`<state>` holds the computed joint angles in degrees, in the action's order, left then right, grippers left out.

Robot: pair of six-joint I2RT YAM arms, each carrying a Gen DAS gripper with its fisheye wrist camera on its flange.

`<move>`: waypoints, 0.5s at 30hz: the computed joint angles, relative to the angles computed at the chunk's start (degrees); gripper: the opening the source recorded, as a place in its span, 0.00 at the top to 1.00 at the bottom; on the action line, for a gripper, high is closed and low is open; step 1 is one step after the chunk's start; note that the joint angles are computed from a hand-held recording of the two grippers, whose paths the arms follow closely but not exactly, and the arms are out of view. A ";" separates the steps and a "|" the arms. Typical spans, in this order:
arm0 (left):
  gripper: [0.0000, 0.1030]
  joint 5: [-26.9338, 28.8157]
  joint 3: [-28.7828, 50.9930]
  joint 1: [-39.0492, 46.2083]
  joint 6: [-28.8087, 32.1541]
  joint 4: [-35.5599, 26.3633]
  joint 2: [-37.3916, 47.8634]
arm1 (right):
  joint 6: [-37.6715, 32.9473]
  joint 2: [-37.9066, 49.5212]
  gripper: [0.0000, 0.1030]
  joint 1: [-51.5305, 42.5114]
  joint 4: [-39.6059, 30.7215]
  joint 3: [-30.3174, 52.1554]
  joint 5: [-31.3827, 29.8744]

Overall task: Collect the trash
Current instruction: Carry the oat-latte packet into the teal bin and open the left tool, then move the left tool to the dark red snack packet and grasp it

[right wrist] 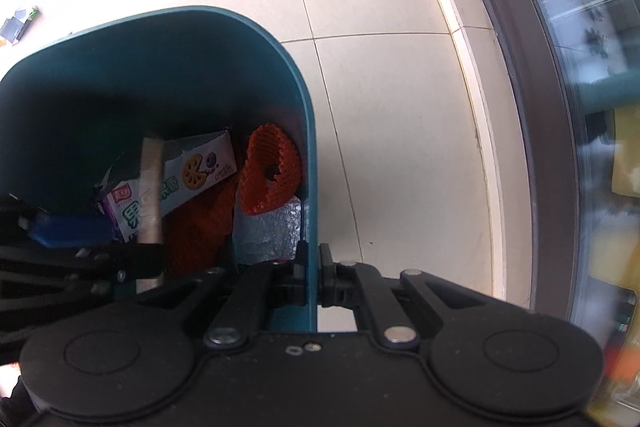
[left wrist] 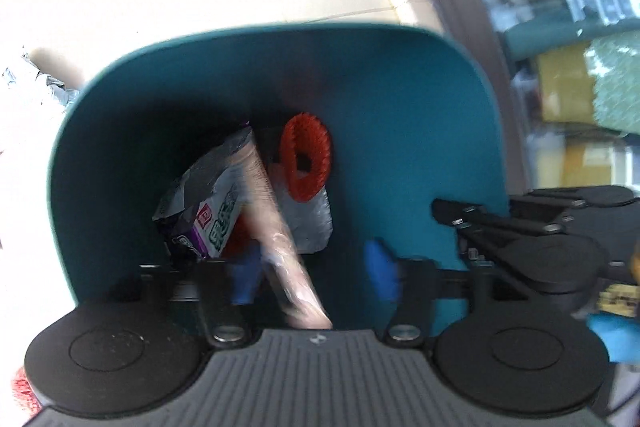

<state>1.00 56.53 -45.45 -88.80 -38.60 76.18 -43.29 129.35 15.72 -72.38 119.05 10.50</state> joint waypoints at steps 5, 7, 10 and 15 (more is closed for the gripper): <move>0.39 -6.97 2.64 -5.32 -2.13 -10.28 -8.36 | 0.19 0.98 0.97 0.27 -0.27 1.15 0.41; 0.39 -10.03 4.01 -7.89 -5.33 -15.78 -11.73 | 0.12 0.85 0.97 0.38 0.00 0.86 0.48; 0.39 -14.91 6.06 -13.02 -11.59 -24.27 -16.65 | 0.31 0.30 0.97 0.35 0.58 -0.26 0.81; 0.39 -20.93 9.85 -21.30 -23.12 -39.26 -21.03 | 0.20 -0.56 0.96 0.76 1.70 -2.10 1.64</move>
<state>-19.92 66.38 -66.75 -111.93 -77.86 55.15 -43.09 128.79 16.47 -70.67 116.95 12.14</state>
